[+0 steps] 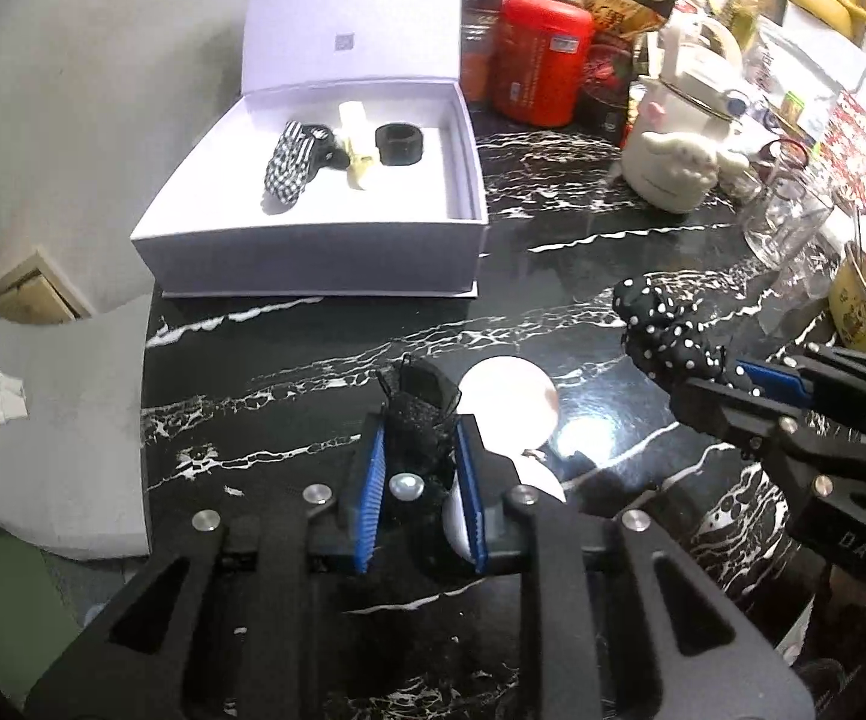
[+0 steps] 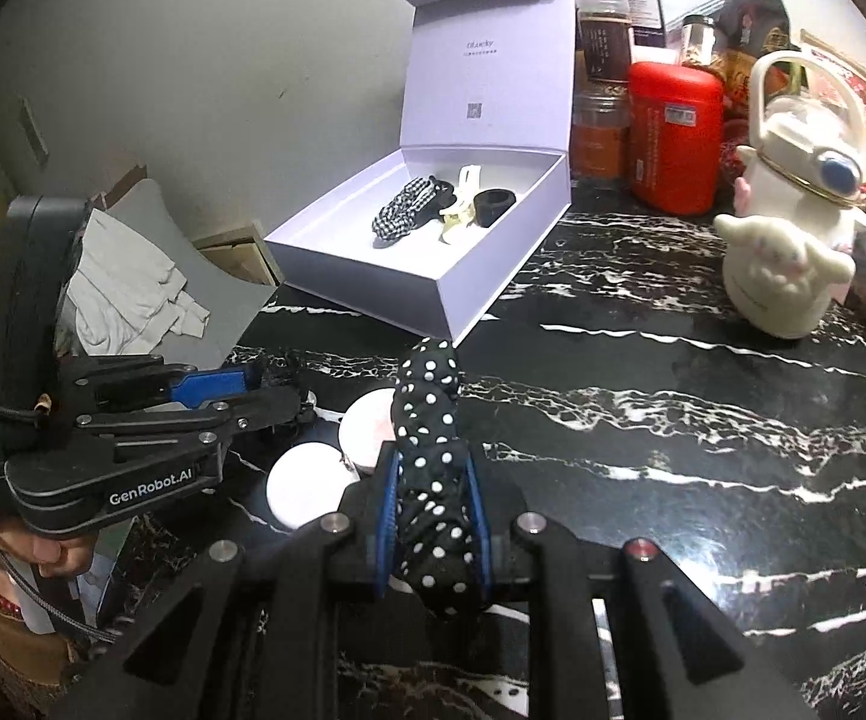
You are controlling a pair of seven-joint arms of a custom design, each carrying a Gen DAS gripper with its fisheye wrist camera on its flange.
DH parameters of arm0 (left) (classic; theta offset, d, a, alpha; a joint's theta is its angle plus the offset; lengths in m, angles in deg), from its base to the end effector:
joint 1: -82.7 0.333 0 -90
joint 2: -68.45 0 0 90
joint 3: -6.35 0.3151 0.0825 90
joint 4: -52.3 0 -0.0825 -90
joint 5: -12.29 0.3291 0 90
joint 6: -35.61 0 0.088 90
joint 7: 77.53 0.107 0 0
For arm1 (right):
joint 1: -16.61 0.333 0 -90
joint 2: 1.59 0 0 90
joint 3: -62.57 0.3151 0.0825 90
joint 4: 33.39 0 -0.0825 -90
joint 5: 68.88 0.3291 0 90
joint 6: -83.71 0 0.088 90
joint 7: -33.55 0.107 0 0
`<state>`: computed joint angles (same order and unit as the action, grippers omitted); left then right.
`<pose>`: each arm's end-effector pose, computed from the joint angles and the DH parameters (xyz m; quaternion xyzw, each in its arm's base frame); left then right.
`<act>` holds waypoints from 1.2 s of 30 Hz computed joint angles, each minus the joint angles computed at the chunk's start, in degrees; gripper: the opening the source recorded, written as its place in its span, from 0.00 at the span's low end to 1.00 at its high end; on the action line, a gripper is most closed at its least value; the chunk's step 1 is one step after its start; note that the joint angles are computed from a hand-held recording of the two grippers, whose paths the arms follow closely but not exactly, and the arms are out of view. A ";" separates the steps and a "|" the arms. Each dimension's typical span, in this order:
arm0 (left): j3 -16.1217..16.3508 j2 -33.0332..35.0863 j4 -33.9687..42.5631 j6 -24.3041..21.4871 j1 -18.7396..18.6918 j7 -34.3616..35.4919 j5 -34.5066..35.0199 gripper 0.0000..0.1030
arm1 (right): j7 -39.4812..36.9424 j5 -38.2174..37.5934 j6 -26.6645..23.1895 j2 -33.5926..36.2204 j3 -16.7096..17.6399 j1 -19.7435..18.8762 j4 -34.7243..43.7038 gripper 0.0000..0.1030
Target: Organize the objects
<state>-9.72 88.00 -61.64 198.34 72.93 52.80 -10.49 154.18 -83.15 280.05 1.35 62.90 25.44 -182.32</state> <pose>0.5586 -0.2319 0.3877 -0.3758 0.8811 -0.2673 0.1047 0.4507 0.1013 0.3758 -0.6192 0.6895 -0.1707 0.3347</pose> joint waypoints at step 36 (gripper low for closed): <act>-1.49 -13.70 -10.72 -0.57 -3.20 23.03 -26.05 0.21 | -19.39 28.07 1.59 -18.27 22.67 -12.54 -13.41 0.20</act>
<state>-11.21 74.30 -72.36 197.77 69.72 75.83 -36.54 134.80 -55.08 281.64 -16.93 85.57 12.91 -195.73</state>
